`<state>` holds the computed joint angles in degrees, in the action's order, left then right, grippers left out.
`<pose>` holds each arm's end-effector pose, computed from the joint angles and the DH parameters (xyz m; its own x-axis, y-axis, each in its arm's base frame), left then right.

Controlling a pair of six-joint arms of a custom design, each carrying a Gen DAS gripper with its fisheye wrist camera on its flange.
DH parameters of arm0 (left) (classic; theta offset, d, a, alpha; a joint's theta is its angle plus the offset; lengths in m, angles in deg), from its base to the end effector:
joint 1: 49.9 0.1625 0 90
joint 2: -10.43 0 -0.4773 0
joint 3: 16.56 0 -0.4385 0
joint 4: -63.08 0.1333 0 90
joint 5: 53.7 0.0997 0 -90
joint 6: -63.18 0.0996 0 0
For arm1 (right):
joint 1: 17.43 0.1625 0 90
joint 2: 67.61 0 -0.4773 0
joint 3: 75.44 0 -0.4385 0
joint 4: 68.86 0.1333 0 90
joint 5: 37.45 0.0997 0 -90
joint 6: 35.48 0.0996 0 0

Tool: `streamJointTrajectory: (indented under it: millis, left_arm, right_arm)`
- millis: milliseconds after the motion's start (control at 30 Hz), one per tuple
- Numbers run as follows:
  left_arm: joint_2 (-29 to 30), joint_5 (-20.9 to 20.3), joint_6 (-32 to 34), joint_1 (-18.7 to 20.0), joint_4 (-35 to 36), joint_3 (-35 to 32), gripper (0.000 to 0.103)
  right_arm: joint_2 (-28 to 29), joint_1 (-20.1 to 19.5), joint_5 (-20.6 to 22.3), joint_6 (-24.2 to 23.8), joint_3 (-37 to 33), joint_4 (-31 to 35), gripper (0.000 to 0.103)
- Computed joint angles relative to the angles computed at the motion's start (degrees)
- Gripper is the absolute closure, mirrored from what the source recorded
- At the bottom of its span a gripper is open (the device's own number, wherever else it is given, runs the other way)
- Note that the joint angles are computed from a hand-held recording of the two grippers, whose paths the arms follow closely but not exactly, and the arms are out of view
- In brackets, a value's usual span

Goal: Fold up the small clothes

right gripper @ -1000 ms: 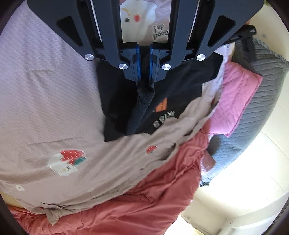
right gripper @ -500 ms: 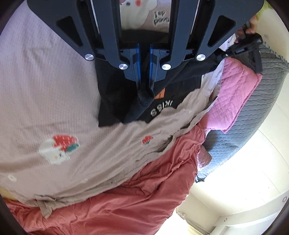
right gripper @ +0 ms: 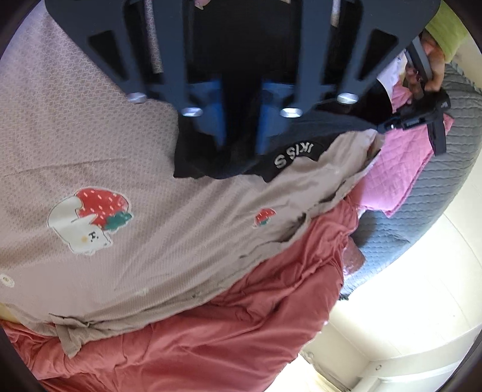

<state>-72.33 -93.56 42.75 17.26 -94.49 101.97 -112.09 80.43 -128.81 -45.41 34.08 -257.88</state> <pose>-0.0141 -0.5738 0.3780 -0.8158 -0.3896 -0.4274 0.0482 0.6907 -0.7215 0.2205 -0.6398 0.0725 -0.9577 -0.2634 0.1158 -0.2828 0.7878 -0.5471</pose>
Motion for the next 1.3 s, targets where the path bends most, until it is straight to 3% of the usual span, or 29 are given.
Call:
streamJointTrajectory:
  millis: [67,200,300,400,500,600,733,900,1167,1233,1300]
  left_arm:
    - [-0.13,-0.7,0.42,0.39,-0.05,-0.52,0.065]
    - [-3.21,1.42,3.65,-2.18,-4.49,2.61,0.051]
    - [-6.14,1.77,4.27,-4.08,-4.15,5.93,0.05]
    - [-9.52,1.7,1.02,-5.63,2.31,9.96,0.05]
    - [-11.76,-4.15,-4.1,-4.67,8.32,12.82,0.05]
    - [-9.97,-6.81,-4.57,-3.49,7.45,14.14,0.049]
    - [-5.14,-7.16,-0.68,-3.41,1.01,13.32,0.034]
    - [1.21,-9.26,4.67,-2.46,-1.72,8.29,0.032]
    - [6.86,-8.72,4.8,0.57,-0.44,-0.86,0.032]
    - [7.38,-7.45,4.24,1.21,-0.74,-2.71,0.032]
    - [7.36,-6.2,3.7,1.65,-1.81,-4.11,0.029]
  right_arm:
    - [-0.37,-0.25,1.04,0.83,0.35,-0.72,0.057]
    - [-1.28,-0.92,2.58,3.04,1.32,-3.75,0.05]
    - [-1.75,-1.25,3.13,5.16,1.58,-3.77,0.05]
    - [-2.13,-0.46,2.39,4.34,1.32,-1.43,0.05]
    - [-1.75,1.29,-1.21,0.47,1.04,-1.48,0.05]
    - [-1.05,2.37,-4.28,-2.05,0.69,-1.03,0.05]
    - [-0.59,2.64,-5.92,-2.83,0.59,-0.9,0.05]
    - [-0.56,2.28,-5.22,-2.2,0.43,-0.56,0.05]
    - [-0.79,1.94,-4.7,-1.46,0.5,-1.04,0.05]
    - [-0.87,1.81,-4.76,-1.23,0.7,-1.67,0.034]
    - [-0.87,1.81,-5.15,-1.11,0.84,-2.3,0.034]
